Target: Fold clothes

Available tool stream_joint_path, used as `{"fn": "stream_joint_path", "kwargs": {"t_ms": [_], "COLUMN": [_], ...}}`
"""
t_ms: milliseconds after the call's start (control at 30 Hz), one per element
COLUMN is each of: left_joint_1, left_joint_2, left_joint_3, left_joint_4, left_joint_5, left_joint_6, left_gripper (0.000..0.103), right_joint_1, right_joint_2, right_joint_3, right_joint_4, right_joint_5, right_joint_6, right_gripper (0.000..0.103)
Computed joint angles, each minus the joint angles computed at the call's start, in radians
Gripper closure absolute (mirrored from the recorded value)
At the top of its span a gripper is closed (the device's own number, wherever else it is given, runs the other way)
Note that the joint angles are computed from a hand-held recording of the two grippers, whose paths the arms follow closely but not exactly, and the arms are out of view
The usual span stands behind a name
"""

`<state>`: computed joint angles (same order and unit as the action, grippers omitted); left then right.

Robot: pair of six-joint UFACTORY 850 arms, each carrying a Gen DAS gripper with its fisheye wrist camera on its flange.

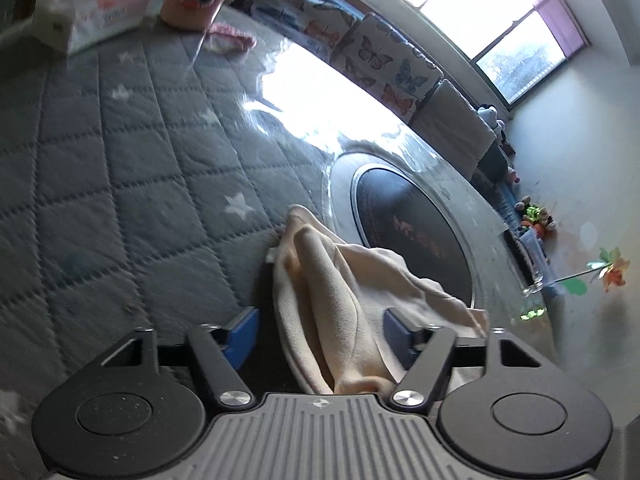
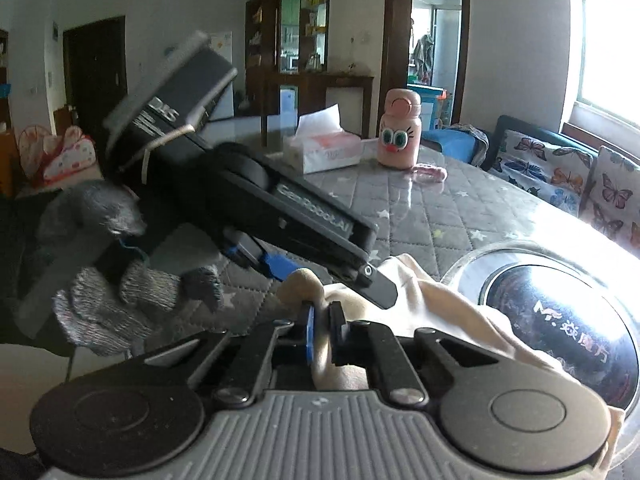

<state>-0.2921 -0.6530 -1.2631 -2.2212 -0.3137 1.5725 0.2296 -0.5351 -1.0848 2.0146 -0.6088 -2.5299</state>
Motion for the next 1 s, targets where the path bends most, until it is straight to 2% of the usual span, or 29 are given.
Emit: {"fn": "stream_joint_path", "kwargs": {"t_ms": [67,133,233,333,500,733,900,1000], "left_joint_1": [-0.001,-0.001,-0.002,-0.006,-0.007,-0.012,-0.015,-0.017], "left_joint_2": [-0.009,-0.020,-0.030,-0.033,-0.032,-0.035,-0.034,-0.035], "left_joint_3": [-0.010,-0.021,-0.030,-0.033,-0.028,-0.031,-0.030,-0.032], "left_joint_4": [0.013,0.038,0.058,0.045,0.023,0.001,-0.012,-0.013], "left_joint_5": [-0.001,-0.005,-0.019,-0.005,0.001,0.005,0.011,0.017], "left_joint_6": [-0.028,-0.065,-0.085,-0.060,-0.028,-0.001,0.016,0.023], "left_gripper": [0.046,0.061,0.076,0.081,0.082,0.082,0.082,0.082], "right_joint_1": [-0.010,-0.017,-0.023,-0.043,-0.094,-0.155,-0.186,-0.200], "right_joint_2": [0.009,0.016,0.016,0.028,0.053,0.038,-0.030,-0.051], "right_joint_3": [0.012,0.020,0.024,0.041,0.067,0.052,-0.014,-0.030], "right_joint_4": [-0.006,-0.018,-0.045,-0.065,-0.061,0.159,0.196,0.217], "right_joint_5": [-0.017,-0.032,-0.043,-0.064,-0.077,0.051,0.141,0.150], "right_joint_6": [0.011,0.021,0.032,0.067,0.123,0.059,0.105,0.131], "right_gripper": [0.097,0.097,0.097,0.096,0.092,0.092,0.092,0.078]}}
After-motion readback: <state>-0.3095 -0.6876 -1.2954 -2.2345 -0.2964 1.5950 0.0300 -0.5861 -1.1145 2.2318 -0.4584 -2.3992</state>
